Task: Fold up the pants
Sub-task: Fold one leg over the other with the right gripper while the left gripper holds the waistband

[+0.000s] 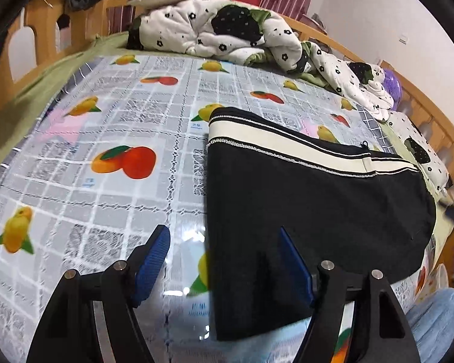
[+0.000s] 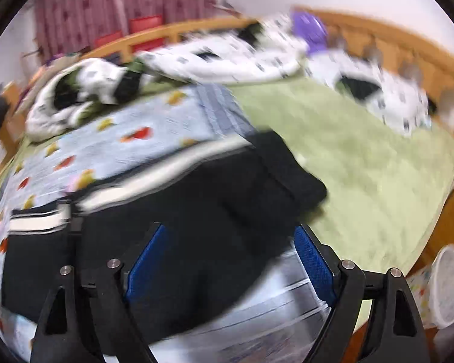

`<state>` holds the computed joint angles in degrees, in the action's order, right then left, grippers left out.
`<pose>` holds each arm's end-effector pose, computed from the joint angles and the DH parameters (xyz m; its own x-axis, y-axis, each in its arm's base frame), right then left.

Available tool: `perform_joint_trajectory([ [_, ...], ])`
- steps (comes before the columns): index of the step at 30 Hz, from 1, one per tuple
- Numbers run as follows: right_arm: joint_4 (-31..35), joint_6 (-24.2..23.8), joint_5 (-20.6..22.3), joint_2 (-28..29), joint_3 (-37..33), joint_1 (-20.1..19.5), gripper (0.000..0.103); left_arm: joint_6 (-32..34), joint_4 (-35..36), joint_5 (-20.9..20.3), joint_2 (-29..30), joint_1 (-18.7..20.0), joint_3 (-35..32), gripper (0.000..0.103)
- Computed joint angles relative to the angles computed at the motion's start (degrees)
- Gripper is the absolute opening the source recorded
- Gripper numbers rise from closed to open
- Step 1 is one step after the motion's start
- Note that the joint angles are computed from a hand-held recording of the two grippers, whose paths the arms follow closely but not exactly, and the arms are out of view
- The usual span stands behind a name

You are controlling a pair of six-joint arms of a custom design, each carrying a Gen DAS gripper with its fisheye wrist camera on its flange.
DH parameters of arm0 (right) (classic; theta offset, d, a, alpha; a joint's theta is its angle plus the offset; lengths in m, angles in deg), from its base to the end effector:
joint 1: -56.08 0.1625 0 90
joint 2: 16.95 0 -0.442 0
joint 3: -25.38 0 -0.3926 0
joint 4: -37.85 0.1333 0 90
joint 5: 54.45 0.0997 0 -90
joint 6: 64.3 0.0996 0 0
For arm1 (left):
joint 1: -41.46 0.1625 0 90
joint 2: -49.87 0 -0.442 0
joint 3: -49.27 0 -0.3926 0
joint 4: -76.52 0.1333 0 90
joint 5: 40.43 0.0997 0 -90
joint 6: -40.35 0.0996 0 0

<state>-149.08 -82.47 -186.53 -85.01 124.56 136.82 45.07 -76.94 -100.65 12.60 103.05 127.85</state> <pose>-0.0324 -0.6123 0.4302 -0.6231 0.5606 0.5454 -0.1351 0.6096 -0.7811 -0.2063 -0.7656 0.1285 -0.8134 0.3144 -0.4895 0.5093 0.7915 -0.3379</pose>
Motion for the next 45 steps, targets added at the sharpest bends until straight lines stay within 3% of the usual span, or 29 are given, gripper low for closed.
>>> perform_joint_trajectory([
  [1,2.2,2.51,1.41,-0.46,0.02,-2.33,0.065,-0.28,0.96,-0.08,0.64,0.26,-1.16,0.071],
  [3,7.17,8.13,6.74,-1.72,-0.08,-6.34,0.053,-1.42,3.85,-0.49,2.28,0.97,-4.4,0.071],
  [5,8.57,12.37,16.45,-2.93,0.22,-9.87,0.054,-3.08,8.08,-2.96,3.87,2.0,-8.33,0.071],
  [8,7.69,14.45,21.19,-1.41,-2.36,-11.47,0.054,-6.25,14.06,-5.63,6.82,3.43,-14.53,0.071],
  [11,12.08,15.74,19.82,1.03,-6.97,-11.23,0.063,-5.03,14.34,-7.77,9.05,4.25,-18.02,0.07],
  [12,11.75,15.69,19.16,1.48,-7.46,-11.16,0.062,-4.84,14.65,-7.99,9.61,4.33,-18.9,0.07],
  [13,10.81,15.02,17.76,2.12,-7.93,-10.77,0.053,-4.86,14.66,-8.06,10.21,4.31,-19.69,0.069],
  [14,8.53,13.26,16.19,2.58,-7.68,-10.23,0.048,-4.88,14.36,-8.44,10.6,4.29,-20.14,0.056],
  [15,6.3,11.25,15.57,2.67,-6.91,-9.88,0.042,-4.89,14.96,-9.32,10.91,4.37,-20.67,0.027],
  [16,4.74,9.48,15.62,2.61,-6.24,-9.49,0.031,-5.54,16.93,-10.41,11.48,4.48,-21.93,0.022],
  [18,1.34,7.39,14.96,2.99,-5.87,-8.14,0.022,-5.8,15.87,-10.27,11.46,4.22,-21.87,0.012],
  [19,-0.57,5.81,13.61,3.38,-5.77,-6.9,0.016,-5.89,15.03,-10.5,11.31,3.98,-21.66,0.011],
  [23,-6.76,-3.3,6.91,6.92,-9.36,-0.34,0.014,-6.71,12.77,-11.48,10.34,3.46,-21.02,0.01],
  [26,-8.82,-9.0,3.22,10.45,-14.12,4.65,0.014,-5.59,13.5,-13.11,9.84,3.54,-22.28,0.01],
  [29,-8.42,-11.82,1.39,14.23,-19.52,8.97,0.014,-5.63,14.53,-15.97,8.57,4.9,-23.99,0.01],
  [32,-4.93,-11.13,3.14,17.09,-23.73,12.06,0.014,-3.32,15.55,-11.5,7.4,5.72,-26.08,0.01],
  [34,-0.46,-7.98,6.75,17.87,-25.09,12.95,0.014,-0.57,16.13,-7.94,6.88,5.96,-27.17,0.01],
  [36,3.02,-3.75,10.78,18.3,-25.47,13.01,0.014,3.31,16.54,-2.45,6.78,6.21,-28.76,0.01],
  [38,3.54,-3.49,12.21,19.51,-25.52,12.81,0.013,6.32,16.02,2.4,7.42,6.58,-30.11,0.01],
  [40,5.01,-3.58,11.34,20.67,-25.72,12.02,0.013,6.44,16.65,4.35,8.28,7.46,-31.65,0.011],
  [42,5.93,-3.79,9.12,20.96,-25.09,10.85,0.013,3.83,18.84,2.97,9.05,8.72,-33.32,0.012],
  [45,13.53,-1.51,2.57,20.98,-25.22,7.88,0.015,0.67,22.97,4.31,10.6,9.54,-35.75,0.021],
])
